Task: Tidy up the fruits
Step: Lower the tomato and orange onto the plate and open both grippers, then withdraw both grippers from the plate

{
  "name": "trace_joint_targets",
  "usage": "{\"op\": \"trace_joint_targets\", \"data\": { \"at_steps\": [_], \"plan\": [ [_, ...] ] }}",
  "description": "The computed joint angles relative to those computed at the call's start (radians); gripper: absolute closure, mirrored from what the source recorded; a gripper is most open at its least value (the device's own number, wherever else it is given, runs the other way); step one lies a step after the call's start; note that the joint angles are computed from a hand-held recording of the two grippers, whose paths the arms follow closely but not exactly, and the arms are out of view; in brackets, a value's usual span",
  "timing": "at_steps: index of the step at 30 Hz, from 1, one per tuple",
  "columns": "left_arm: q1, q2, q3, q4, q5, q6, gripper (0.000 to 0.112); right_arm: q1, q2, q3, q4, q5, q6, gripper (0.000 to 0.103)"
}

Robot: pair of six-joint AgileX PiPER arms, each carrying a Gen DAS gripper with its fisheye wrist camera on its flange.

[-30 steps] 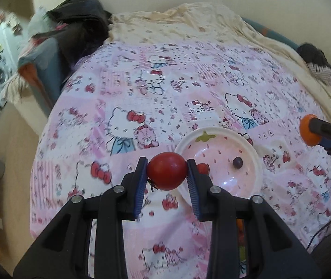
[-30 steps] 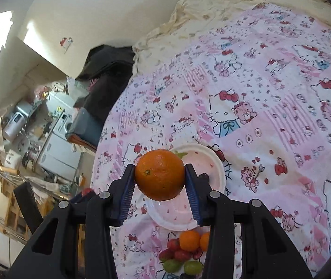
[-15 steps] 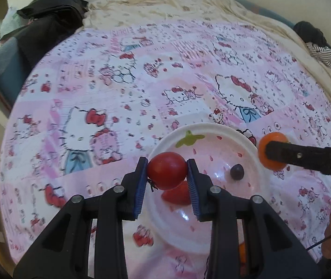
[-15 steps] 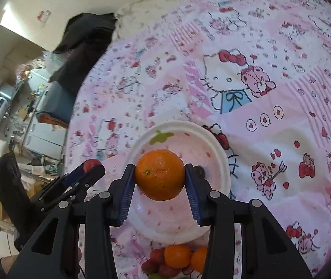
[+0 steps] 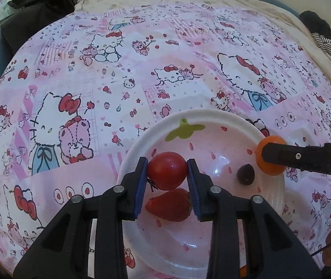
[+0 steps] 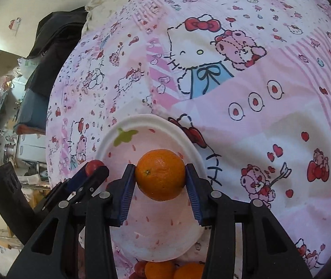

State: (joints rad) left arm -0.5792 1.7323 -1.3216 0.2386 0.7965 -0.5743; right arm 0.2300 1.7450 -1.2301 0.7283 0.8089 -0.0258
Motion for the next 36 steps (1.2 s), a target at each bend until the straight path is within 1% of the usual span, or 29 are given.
{"op": "trace_joint_targets", "data": {
  "at_steps": [5,7,8,9,10,11,12,13,15,17,18,21,24,28,34,36],
  "plan": [
    [0.003,0.019,-0.015,-0.018,0.015,0.016,0.082,0.004,0.007,-0.003,0.017,0.002,-0.009,0.057],
    [0.003,0.024,-0.019,-0.022,0.024,0.014,0.079,0.006,0.008,-0.008,0.031,0.006,-0.023,0.057],
    [0.001,0.024,-0.020,-0.019,0.027,0.011,0.067,0.006,0.008,-0.011,0.039,0.008,-0.029,0.054],
    [-0.002,0.018,-0.015,-0.019,0.021,0.009,0.052,0.005,0.006,-0.009,0.051,0.006,-0.037,0.049],
    [-0.005,0.012,-0.010,-0.015,0.016,0.005,0.047,0.003,0.002,-0.008,0.059,0.004,-0.040,0.046],
    [-0.008,0.006,-0.007,-0.013,0.011,0.005,0.041,0.001,-0.004,-0.007,0.065,0.003,-0.043,0.041],
    [-0.012,0.002,-0.007,-0.010,0.013,0.008,0.037,-0.001,-0.012,-0.006,0.068,0.001,-0.045,0.037],
    [-0.020,-0.002,-0.011,0.001,0.022,0.007,0.036,-0.002,-0.019,-0.006,0.060,0.000,-0.039,0.033],
    [-0.028,-0.007,-0.017,0.016,0.032,0.002,0.036,-0.001,-0.043,-0.002,0.043,-0.017,-0.030,0.020],
    [-0.036,-0.015,-0.024,0.034,0.049,-0.008,0.036,0.012,-0.070,-0.004,-0.013,-0.042,-0.003,0.012],
    [-0.038,-0.023,-0.026,0.038,0.055,-0.007,0.035,0.020,-0.081,-0.007,-0.048,-0.056,0.021,0.011],
    [-0.046,-0.039,-0.033,0.046,0.074,-0.005,0.035,0.027,-0.116,-0.001,-0.078,-0.084,0.044,0.010],
    [-0.052,-0.078,-0.023,0.068,0.092,-0.043,0.035,0.025,-0.151,0.007,-0.087,-0.091,0.062,0.010],
    [-0.060,-0.136,-0.005,0.099,0.112,-0.106,0.035,0.035,-0.212,0.018,-0.135,-0.101,0.104,0.010],
    [-0.092,-0.243,0.031,0.153,0.145,-0.177,0.035,0.072,-0.312,0.043,-0.232,-0.107,0.170,0.010],
    [-0.105,-0.275,0.043,0.163,0.157,-0.189,0.035,0.098,-0.346,0.054,-0.295,-0.112,0.219,0.010]
  ]
}}
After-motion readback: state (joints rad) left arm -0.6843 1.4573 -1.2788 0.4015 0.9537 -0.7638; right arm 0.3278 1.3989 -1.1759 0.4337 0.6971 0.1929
